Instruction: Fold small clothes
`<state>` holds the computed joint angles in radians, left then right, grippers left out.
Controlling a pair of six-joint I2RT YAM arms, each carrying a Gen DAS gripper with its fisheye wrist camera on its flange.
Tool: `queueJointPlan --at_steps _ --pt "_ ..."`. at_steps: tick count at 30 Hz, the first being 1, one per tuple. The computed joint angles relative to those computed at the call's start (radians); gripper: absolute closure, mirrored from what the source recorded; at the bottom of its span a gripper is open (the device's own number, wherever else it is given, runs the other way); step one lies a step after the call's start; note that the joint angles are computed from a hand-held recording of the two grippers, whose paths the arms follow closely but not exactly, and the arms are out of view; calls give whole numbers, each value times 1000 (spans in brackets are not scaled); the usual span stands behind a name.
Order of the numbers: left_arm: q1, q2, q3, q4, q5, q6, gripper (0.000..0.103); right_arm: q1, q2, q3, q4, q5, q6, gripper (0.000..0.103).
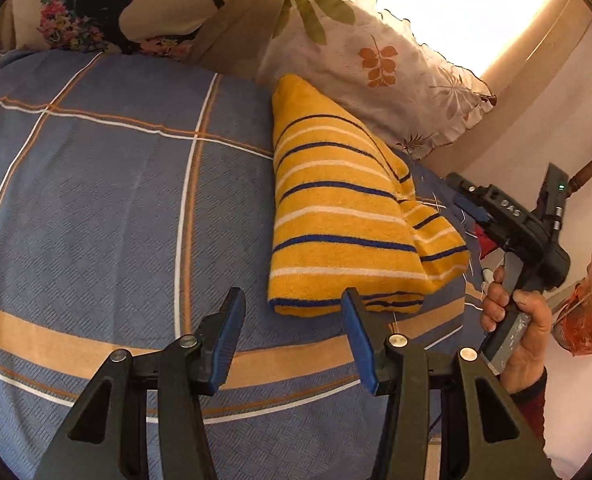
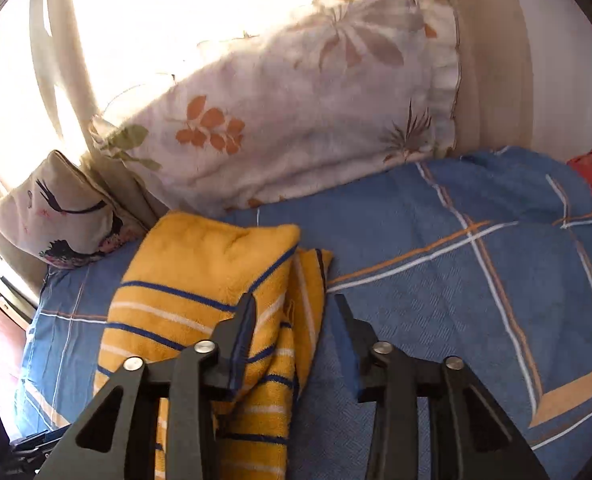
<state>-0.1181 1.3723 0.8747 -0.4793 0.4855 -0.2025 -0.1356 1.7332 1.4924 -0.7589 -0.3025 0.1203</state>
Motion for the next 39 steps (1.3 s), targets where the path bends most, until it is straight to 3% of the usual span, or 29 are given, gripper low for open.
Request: queueJointPlan --at_steps 1,2,5,8,11,14,15,16,19,24,26,32,37,39 --pt "-22 19 15 15 -15 -13 55 4 -43 -27 36 -18 6 31" --pt "-47 38 27 38 -28 -31 54 7 -78 -48 57 -49 5 28" --pt "-104 119 64 98 -60 -74 53 28 -49 21 -68 -207 -40 29" --pt "-154 216 108 107 -124 -82 52 37 -4 15 -124 -356 -20 38" --pt "-173 269 123 102 -173 -74 40 56 3 -65 -93 -302 -15 45" --pt "-140 283 128 88 -103 -68 39 24 1 -145 -56 -218 -6 49" --pt "-135 284 133 77 -94 -60 39 23 9 -151 -56 -143 -9 41" --pt "-134 280 133 69 -91 -59 39 8 26 -157 -57 -135 -16 33" --pt "-145 230 103 65 -98 -58 39 -57 14 -175 -55 -219 10 33" --pt "-174 99 30 65 -152 -60 39 44 -125 -143 38 10 28 33" --pt "-171 48 4 65 -164 -74 39 82 -105 -90 51 -33 44 33" --pt "-160 -93 -52 51 -229 -85 39 183 197 153 4 -364 99 33" --pt "-152 -170 -96 57 -288 -68 38 226 332 245 24 -228 172 33" --pt "-142 -191 -118 69 -290 -63 38 212 295 215 31 -260 173 33"
